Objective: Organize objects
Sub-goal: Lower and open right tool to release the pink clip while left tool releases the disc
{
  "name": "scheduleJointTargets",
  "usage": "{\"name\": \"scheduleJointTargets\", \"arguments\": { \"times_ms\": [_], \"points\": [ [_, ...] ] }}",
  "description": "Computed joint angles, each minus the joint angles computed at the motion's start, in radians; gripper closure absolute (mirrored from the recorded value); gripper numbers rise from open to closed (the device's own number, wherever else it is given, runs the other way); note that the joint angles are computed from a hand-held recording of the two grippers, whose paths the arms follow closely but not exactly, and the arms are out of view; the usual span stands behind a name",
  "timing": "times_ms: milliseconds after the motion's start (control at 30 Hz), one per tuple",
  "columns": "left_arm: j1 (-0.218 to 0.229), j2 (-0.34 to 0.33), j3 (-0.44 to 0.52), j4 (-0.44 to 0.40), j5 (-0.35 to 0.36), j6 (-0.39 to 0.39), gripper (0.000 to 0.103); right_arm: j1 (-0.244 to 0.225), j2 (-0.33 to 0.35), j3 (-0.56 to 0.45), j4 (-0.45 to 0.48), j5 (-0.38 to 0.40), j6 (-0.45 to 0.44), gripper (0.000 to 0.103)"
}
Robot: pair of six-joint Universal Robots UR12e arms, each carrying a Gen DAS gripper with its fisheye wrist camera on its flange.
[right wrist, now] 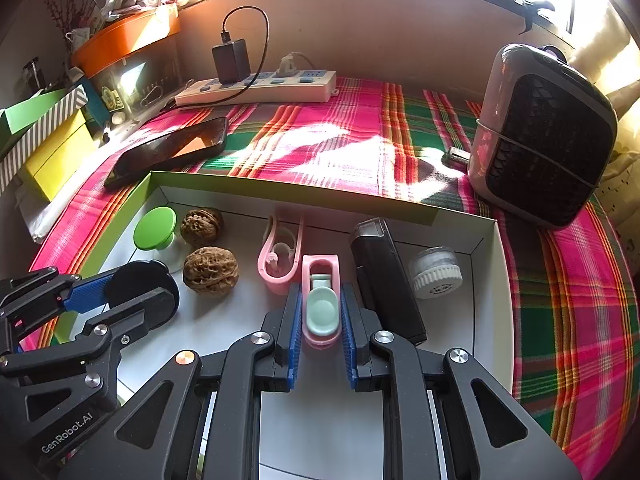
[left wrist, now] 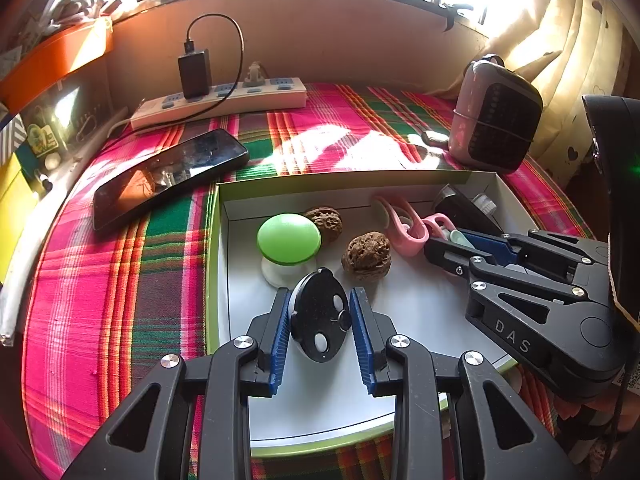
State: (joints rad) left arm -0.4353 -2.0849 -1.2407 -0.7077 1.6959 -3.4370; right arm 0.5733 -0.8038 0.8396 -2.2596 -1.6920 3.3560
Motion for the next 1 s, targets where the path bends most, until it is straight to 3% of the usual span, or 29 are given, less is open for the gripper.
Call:
{"name": "scheduleJointTargets", "arguments": {
  "times_ms": [367,600,733,1000],
  "points": [
    [-0.002,-0.002,0.006,-0.012,0.016,0.012,0.075,0.002,-0.001,0.004,-0.003,-0.012,0.005,0.084],
    [-0.009,-0.005,0.006,-0.011,0.038,0.031,0.075,0.006,-0.003,0.007,-0.011,-0.025,0.005,0.079],
    [-0.008,-0.004,0.004,-0.006,0.036,0.036,0.074,0.008,-0.003,0.009,-0.017,-0.029,0.002,0.071],
    [-0.012,-0.003,0.0,0.0,0.04,0.046,0.069,0.009,-0.019,0.036,-0.044,-0.039,0.017,0.069]
  ]
}}
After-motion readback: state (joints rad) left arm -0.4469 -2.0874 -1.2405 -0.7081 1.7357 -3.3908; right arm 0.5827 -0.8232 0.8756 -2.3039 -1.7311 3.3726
